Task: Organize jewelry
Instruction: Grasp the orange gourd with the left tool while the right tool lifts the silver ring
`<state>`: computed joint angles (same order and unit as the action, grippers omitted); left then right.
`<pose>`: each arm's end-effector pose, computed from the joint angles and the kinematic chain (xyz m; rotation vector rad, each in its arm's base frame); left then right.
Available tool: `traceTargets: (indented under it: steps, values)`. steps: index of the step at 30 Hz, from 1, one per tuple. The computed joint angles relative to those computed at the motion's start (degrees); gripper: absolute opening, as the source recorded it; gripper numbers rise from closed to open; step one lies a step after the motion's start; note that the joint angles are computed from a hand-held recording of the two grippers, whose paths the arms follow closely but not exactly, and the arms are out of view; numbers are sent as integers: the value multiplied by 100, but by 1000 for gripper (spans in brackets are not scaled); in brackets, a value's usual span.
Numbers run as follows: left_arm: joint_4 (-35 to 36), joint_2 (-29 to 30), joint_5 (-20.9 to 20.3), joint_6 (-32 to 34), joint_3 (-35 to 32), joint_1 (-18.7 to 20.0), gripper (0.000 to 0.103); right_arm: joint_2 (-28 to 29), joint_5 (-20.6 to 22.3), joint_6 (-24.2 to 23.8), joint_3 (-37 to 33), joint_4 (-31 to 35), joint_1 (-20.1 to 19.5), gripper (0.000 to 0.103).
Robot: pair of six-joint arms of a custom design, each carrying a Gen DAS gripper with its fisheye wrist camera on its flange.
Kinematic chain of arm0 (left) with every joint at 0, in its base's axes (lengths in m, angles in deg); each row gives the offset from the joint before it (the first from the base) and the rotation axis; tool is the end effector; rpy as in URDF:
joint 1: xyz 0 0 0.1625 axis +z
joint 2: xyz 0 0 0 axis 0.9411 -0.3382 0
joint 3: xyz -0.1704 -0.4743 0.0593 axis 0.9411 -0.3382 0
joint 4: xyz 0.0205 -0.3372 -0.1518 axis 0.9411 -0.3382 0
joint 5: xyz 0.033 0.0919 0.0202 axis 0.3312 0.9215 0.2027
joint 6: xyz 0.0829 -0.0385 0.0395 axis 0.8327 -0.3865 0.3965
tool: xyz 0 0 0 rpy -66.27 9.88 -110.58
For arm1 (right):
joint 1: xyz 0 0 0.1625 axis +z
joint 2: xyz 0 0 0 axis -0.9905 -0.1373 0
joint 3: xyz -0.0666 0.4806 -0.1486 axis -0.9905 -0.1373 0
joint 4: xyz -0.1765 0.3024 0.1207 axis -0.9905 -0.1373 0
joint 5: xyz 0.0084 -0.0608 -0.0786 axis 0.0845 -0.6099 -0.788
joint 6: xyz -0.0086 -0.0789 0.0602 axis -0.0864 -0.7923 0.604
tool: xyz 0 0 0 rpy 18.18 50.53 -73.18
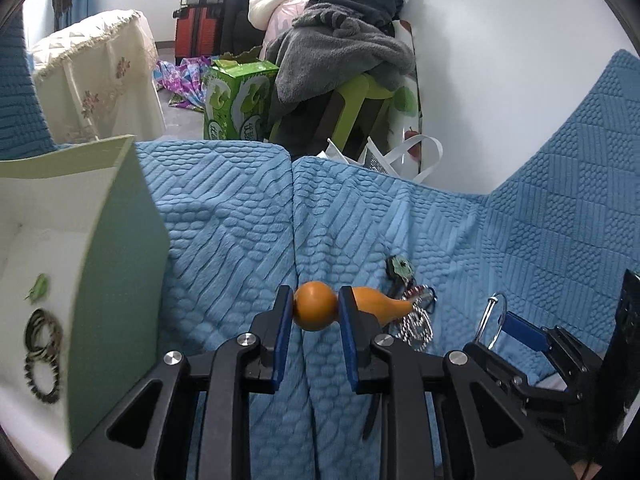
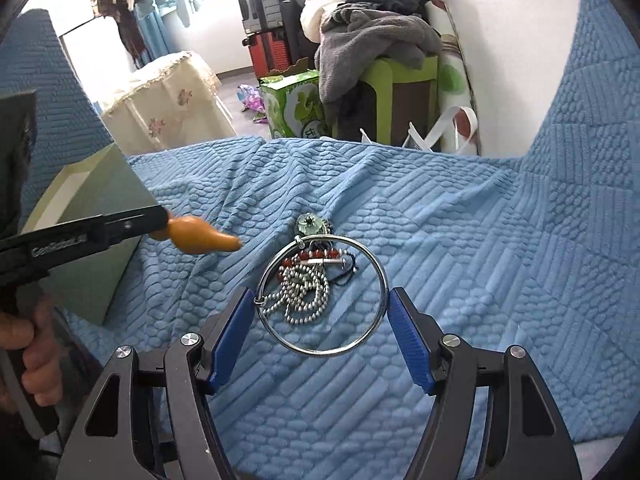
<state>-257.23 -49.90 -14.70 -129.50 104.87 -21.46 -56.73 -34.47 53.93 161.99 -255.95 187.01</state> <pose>-0.1328 -0.4720 0.2021 -0.1131 2.4183 -0.9370 0.2320 -0.5063 0.0966 0.9186 -2.4919 0.4544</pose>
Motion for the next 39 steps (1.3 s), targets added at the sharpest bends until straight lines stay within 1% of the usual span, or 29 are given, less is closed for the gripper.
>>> traceTargets:
  steps: [4, 8, 13, 18, 21, 24, 26, 28, 30, 33, 35, 39]
  values:
    - [448, -278, 68, -394, 155, -290, 22, -165, -49, 209, 80, 201, 87, 67]
    - [974, -575, 100, -698, 153, -535, 22, -324, -127, 386, 41, 366, 253, 67]
    - [1585, -971, 244, -841, 19, -812, 22, -549, -101, 602, -132, 687, 454, 67]
    - [1887, -1280, 443, -932, -24, -1037, 22, -667, -98, 717, -339, 974, 549, 67]
    - [1964, -1416, 518, -1012, 22, -1121, 22, -669, 1, 742, -380, 1009, 522, 68]
    - [1990, -1499, 528, -1173, 121, -1165, 22, -500, 15, 620, -327, 850, 432, 68]
    - [1950, -1497, 503, -1245, 206, -1166, 22, -331, -46, 609, -249, 784, 304, 67]
    - [2013, -1519, 488, -1378, 277, -1188, 22, -201, 11, 536, -119, 607, 155, 67]
    - [2103, -1553, 463, -1502, 346, -1212, 22, -119, -94, 497, -21, 598, 72, 67]
    - [2251, -1597, 453, -1672, 406, -1210, 22, -128, -115, 548, 96, 650, -8, 67]
    - [2266, -1606, 456, -1719, 430, -1200, 22, -185, -91, 564, 156, 543, -26, 67]
    - [2298, -1589, 476, -1693, 387, -1207, 22, -392, 60, 630, 158, 457, 22, 67]
